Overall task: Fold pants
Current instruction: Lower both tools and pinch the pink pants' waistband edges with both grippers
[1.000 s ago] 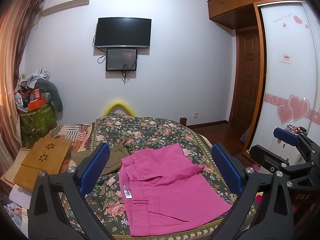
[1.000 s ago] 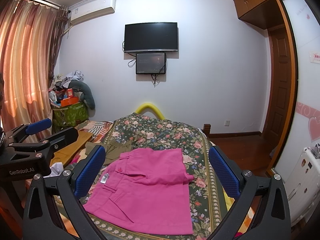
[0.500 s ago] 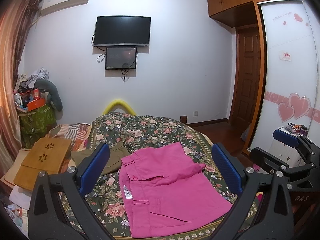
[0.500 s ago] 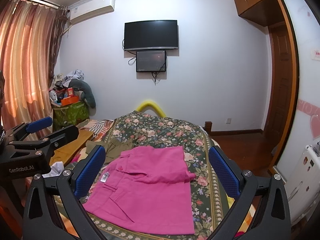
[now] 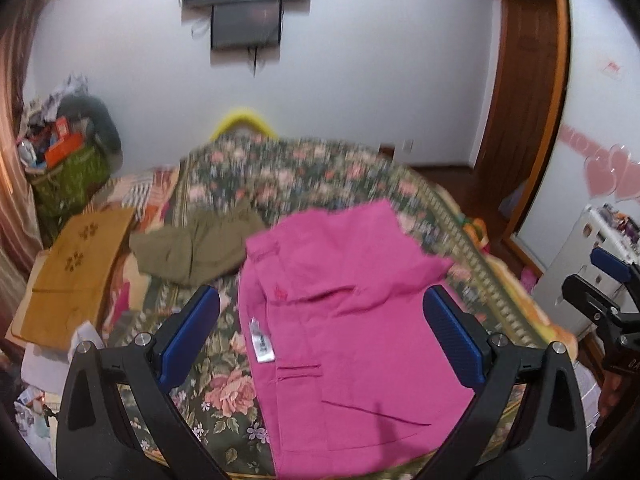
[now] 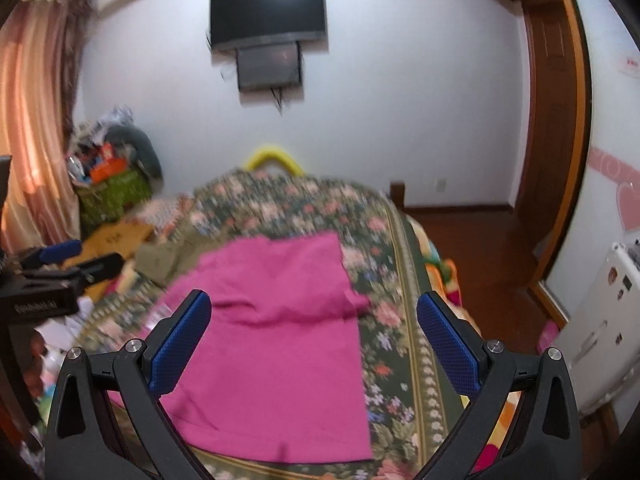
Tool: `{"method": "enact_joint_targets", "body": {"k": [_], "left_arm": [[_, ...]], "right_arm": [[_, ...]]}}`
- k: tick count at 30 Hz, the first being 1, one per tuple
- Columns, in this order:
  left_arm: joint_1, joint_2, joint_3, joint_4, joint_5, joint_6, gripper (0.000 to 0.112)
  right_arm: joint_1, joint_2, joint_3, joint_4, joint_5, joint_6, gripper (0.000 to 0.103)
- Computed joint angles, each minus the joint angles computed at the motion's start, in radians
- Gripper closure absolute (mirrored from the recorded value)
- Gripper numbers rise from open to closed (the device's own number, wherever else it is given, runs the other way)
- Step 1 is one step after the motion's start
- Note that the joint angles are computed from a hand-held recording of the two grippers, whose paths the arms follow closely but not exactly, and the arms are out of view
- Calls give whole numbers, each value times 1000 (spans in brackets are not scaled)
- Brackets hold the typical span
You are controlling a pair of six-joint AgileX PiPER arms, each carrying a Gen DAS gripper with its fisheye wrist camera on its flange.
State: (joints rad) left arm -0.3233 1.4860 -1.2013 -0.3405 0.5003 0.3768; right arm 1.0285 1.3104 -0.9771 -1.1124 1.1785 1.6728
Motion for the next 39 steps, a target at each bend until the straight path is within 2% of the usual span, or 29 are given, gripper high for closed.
{"method": "enact_joint_targets", "body": {"k": [4,5,8,11,13,14,17,18,21,23,24,26,27,29,32,33,35,36,37,39], "left_arm": [[-4,109,-50,93,-3,-55,9],[3,152,-81,82,22,-35,9],[23,267,-181,51,92,10,9],[33,352,-248,93,107,-5,10],[39,399,-286,122,120,-19,24],[42,432,-319,136,136,-28,27],[50,522,-416,171,208,-57,37],[54,556,-454,173,236,-58,40],[63,618,-528,137,306,-28,54],[70,663,-582,101,354,-5,63],[67,669,-588,95,363,-7,71],[79,711,-646,48,427,12,82],[87,726,-665,28,446,10,82],[95,738,-682,4,459,18,83],[107,747,-699,-21,481,17,90],[111,746,-699,-28,484,16,97],[130,750,-704,-68,501,20,101],[138,760,-719,-93,519,27,108],[139,759,-715,-94,508,26,109],[139,758,-712,-88,492,29,109]], "right_arm": [[-154,4,61,106,-158,-84,1],[-182,8,66,129,-186,-106,1],[-306,19,111,194,-341,-180,2],[-427,45,126,267,-482,-287,13],[-520,84,122,351,-586,-407,15],[-557,103,121,378,-627,-449,16],[-666,185,75,573,-725,-691,29],[-692,209,60,639,-741,-772,36],[-763,281,19,856,-790,-1018,41],[-793,311,7,989,-814,-1165,48],[-802,325,-3,1038,-814,-1223,53],[-814,358,-27,1113,-808,-1312,54],[-818,369,-30,1140,-810,-1346,54],[-819,406,-54,1127,-806,-1355,55],[-787,437,-77,928,-800,-1215,59],[-779,440,-80,890,-795,-1189,62],[-788,441,-81,908,-799,-1222,74],[-786,431,-70,894,-800,-1203,80],[-791,422,-60,904,-803,-1208,87],[-818,419,-52,1001,-822,-1290,92]]}}
